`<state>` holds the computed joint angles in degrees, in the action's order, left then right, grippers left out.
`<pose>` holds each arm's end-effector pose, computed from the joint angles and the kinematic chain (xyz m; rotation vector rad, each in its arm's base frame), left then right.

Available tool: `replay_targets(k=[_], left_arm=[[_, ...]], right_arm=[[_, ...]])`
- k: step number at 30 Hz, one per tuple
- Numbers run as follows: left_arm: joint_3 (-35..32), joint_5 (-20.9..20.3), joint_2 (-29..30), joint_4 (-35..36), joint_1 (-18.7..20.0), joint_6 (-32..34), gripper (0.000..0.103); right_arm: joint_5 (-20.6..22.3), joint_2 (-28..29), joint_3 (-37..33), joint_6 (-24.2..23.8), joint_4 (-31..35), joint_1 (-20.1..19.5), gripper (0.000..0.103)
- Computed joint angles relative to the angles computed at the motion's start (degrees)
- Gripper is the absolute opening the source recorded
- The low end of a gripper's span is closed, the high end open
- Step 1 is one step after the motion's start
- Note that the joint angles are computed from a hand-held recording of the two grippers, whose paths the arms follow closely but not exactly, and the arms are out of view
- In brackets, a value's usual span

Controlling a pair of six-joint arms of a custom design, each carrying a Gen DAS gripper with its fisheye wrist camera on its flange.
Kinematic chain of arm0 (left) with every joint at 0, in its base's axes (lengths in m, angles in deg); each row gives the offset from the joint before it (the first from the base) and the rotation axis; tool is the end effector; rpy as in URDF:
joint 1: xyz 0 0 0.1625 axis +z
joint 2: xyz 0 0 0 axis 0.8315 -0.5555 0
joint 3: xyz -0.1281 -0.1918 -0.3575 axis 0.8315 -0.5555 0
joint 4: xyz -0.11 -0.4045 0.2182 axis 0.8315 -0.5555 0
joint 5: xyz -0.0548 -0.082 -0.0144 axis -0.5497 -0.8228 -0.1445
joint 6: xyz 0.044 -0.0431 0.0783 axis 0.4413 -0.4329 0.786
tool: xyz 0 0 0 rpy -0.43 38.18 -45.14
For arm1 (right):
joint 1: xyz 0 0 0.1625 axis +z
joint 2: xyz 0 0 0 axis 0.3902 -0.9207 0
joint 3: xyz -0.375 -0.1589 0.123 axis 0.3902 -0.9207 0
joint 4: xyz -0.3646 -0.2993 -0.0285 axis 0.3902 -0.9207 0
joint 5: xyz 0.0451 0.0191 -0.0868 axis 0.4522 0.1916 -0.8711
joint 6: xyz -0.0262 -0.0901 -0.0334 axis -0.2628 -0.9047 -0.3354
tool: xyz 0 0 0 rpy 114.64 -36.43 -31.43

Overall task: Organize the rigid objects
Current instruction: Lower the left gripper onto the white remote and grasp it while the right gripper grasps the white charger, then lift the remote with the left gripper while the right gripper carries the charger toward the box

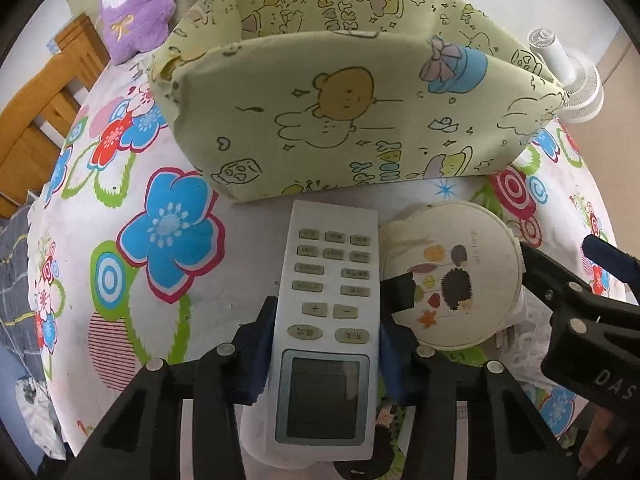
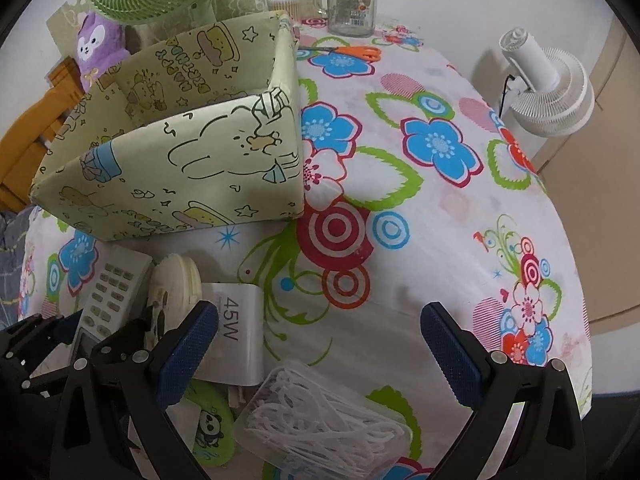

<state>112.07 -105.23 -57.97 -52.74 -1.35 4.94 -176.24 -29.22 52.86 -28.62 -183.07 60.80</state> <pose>-0.3705 -0.8642 -0.1204 0.6249 2.3948 -0.1210 -0.0244 -0.8238 0.2695 -0.2089 -2.2323 0.6595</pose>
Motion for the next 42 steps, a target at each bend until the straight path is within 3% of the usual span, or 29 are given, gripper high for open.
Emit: replay_targets(k=[5,15,20,21,23,27,28,34,42], left_arm=[[-1.25,-0.78,-0.31,1.38,0.57,-1.16,0.046],[3.21,0.63,-3.51,-0.94,0.14,-0.14,0.045],[0.58,1.09,-2.5,-0.36,0.91,0.91,0.045],[0.1,0.92,-2.29,-0.07,1.01,0.89,0.045],[-2.22,0.39,-1.07,0.69,1.46,1.25,0.045],[-2.49,-0.32,-0.82,0.08,1.82,1.91,0.045],[-3.03,-0.43,-0.53,0.14,1.96,2.1,0.045],[-1.6,-1.51,-1.45,-0.71,1.96,1.74,0.045],[3.16,-1.83,-4.45,-4.4,1.37,1.02,0.045]], right_arm=[[0.29,0.62,-0.88,0.83,1.81,0.04,0.103],[0.81,2.31,-2.63,1.5,3.14,0.5,0.103],[0.39,3.25,-3.16,1.69,4.54,0.81,0.102],[-0.15,3.6,-3.49,1.9,5.05,0.92,0.1],[0.26,3.85,-3.98,2.7,6.65,0.69,0.08],[1.18,4.1,-3.89,1.87,6.05,0.8,0.062],[1.89,4.07,-3.74,1.62,5.63,0.87,0.052],[0.01,4.72,-4.37,3.42,6.06,1.61,0.051],[-0.09,3.54,-4.17,1.19,4.6,1.85,0.05]])
